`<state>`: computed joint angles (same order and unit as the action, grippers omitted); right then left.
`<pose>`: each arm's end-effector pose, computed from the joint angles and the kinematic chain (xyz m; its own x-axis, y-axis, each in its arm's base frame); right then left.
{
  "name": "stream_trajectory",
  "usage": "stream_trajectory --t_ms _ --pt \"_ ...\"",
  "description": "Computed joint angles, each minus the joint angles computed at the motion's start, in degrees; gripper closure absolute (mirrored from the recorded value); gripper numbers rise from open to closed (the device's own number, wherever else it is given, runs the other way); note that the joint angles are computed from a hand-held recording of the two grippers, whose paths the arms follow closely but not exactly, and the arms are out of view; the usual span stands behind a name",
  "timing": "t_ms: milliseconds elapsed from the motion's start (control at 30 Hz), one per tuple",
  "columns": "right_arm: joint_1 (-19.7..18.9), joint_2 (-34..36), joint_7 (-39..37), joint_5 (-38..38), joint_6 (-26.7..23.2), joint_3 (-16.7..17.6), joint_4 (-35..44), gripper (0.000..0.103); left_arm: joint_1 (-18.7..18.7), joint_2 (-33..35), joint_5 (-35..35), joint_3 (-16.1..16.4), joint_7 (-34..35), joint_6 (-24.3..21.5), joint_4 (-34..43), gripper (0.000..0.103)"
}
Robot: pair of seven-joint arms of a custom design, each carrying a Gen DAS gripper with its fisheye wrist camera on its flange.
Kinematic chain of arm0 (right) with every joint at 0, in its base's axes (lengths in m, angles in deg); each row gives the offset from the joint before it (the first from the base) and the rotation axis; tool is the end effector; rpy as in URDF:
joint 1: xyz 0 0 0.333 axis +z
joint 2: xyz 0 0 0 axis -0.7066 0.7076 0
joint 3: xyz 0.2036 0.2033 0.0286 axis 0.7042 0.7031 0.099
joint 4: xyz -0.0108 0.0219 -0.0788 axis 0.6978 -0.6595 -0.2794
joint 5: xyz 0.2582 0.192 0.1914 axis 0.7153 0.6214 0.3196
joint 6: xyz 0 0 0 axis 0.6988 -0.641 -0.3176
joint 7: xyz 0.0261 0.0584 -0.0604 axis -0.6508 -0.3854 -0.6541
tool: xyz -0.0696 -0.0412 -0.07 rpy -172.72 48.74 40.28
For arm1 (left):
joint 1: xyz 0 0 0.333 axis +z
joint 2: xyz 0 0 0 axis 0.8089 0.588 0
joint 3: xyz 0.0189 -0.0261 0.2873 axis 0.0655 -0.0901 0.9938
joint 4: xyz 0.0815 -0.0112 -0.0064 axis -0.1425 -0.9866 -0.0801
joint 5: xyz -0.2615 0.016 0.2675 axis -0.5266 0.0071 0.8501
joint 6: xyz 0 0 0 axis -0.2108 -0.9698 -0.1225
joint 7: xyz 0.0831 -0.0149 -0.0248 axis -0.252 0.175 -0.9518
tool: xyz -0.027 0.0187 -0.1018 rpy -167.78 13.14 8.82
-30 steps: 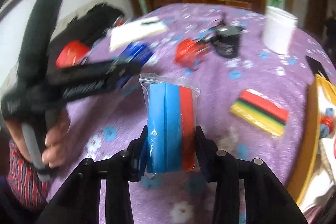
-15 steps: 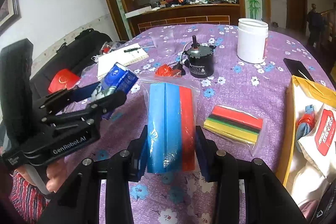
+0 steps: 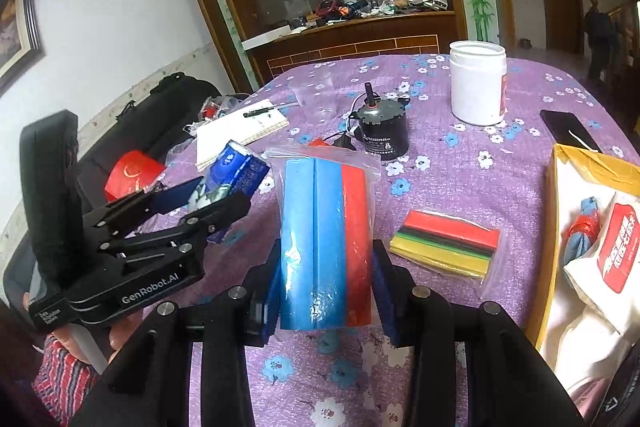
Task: Organize soft objects
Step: 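Carry the tissue pack and sponge bag over the tray with both grippers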
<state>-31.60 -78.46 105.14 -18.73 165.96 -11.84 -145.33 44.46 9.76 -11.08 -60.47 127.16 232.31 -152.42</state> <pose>0.5185 0.1968 0.3994 0.1474 -0.9506 -0.2731 -0.6656 0.1089 -0.7383 0.5808 -0.2183 0.4054 -0.4092 -0.9123 0.0176 -0.5618 0.2367 -0.7927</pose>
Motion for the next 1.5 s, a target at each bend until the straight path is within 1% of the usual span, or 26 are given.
stream_trajectory --t_ms 33,67,100,133,200,267,300,333,400,433,500,567,600,633,667,733,800,933,1000,1067,1167,1267,1367,1500 --pt "0.3 -0.19 0.09 0.13 0.19 -0.34 -0.15 0.062 -0.61 -0.04 0.19 0.66 -0.27 0.09 -0.04 0.048" --pt "-1.41 -0.32 1.08 -0.77 0.49 1.11 -0.26 0.062 -0.66 -0.05 0.25 0.74 -0.35 0.12 -0.07 0.048" --pt "-4.85 -0.59 1.98 -1.58 0.7 4.28 -0.48 0.062 -0.13 -0.04 0.16 0.16 -0.2 -0.14 0.01 0.048" --pt "-6.28 -0.89 2.78 -2.08 0.74 5.5 -0.69 0.062 0.67 -0.03 -0.06 -0.69 0.1 -0.55 0.11 0.048" --pt "-10.36 -1.71 6.36 -5.27 1.58 8.61 -1.45 0.062 1.98 0.02 -0.71 -2.2 0.75 -1.37 0.39 0.048" --pt "-10.16 -2.94 8.64 -6.55 2.14 7.76 -2.59 0.062 3.54 0.02 -1.81 -4.08 1.86 -2.22 0.63 0.048" --pt "-11.75 -3.47 11.86 -9.68 2.18 8.59 -2.85 0.062 4.6 -0.08 -2.74 -5.41 2.65 -2.62 0.66 0.048" --pt "-13.12 -4.03 15.41 -13.22 2.36 9.11 -3.12 0.062 4.95 -0.19 -3.37 -5.9 3.21 -3.17 0.81 0.048" --pt "-11.76 -5.58 15.47 -12.22 2.71 7.49 -4.68 0.062 3.4 -0.9 -3.45 -4.51 3.21 -3.24 0.47 0.048" --pt "-11.25 -6.28 16.99 -13.6 3.26 6.45 -5.33 0.062 3.13 -1.29 -3.64 -4.39 3.48 -3.03 0.17 0.048" --pt "-10.32 -7.87 16.43 -12.48 4.14 5.2 -7.05 0.062 3.32 -1.92 -4.51 -4.99 4.3 -3.01 -0.23 0.048" --pt "-10.17 -9.55 14.15 -9.34 4.59 5.11 -8.88 0.062 5.61 -2.38 -7.21 -8.02 6.79 -3.91 -0.17 0.048" --pt "-9.86 -10.22 13.52 -8.2 4.84 4.84 -9.65 0.062 7.3 -2.57 -9.71 -10.3 8.99 -4.66 0.07 0.048" --pt "-8.46 -10.86 14.6 -9.21 5.21 2.87 -10.25 0.062 7.31 -2.59 -10.76 -10.59 9.85 -5.09 0.37 0.048" --pt "-7.57 -11.56 14.85 -9.26 5.62 1.57 -10.97 0.062 6.86 -2.81 -11.78 -10.56 10.52 -5.55 0.56 0.048" --pt "-7.86 -13.23 12.72 -6.05 6.5 1.74 -12.81 0.062 5.78 -3.05 -13.49 -10.16 11.94 -6.04 0.88 0.048" --pt "-7.26 -14.63 11.42 -4.13 7.22 0.84 -14.35 0.062 3.36 -3.36 -13.42 -8.48 11.8 -6.42 1.03 0.048" --pt "-5.42 -17.66 10.11 -1.66 8.44 -2.19 -17.46 0.062 1.01 -3.59 -14.71 -7.58 12.74 -8.22 1.86 0.048" --pt "-5.94 -19.17 9.09 0.18 8.87 -2.22 -18.98 0.062 -0.07 -3.47 -15.27 -7.38 13.07 -9.8 2.7 0.048" --pt "-5.82 -20.77 8.81 0.91 9.61 -3.29 -20.63 0.062 -2.0 -3.18 -14.42 -6.37 12.03 -11.12 3.64 0.048" --pt "-7.24 -23.47 7.99 2.97 10.4 -3.36 -23.53 0.062 -3.7 -2.96 -13.96 -6.02 11.86 -12.25 4.57 0.048" --pt "-8.1 -26.25 7.92 3.81 11.06 -4.79 -26.33 0.062 -5.84 -2.84 -12.61 -5.9 11.41 -12.82 5.4 0.048" --pt "-8.06 -28.66 8.46 3.21 11.65 -7.97 -28.85 0.062 -7.3 -2.56 -11.37 -5.91 11.11 -13.6 6.33 0.048" --pt "-9.75 -30.89 8.69 3.32 12.14 -9.98 -31.44 0.062 -10.11 -1.13 -8.07 -5.41 9.17 -15.01 8.97 0.048"
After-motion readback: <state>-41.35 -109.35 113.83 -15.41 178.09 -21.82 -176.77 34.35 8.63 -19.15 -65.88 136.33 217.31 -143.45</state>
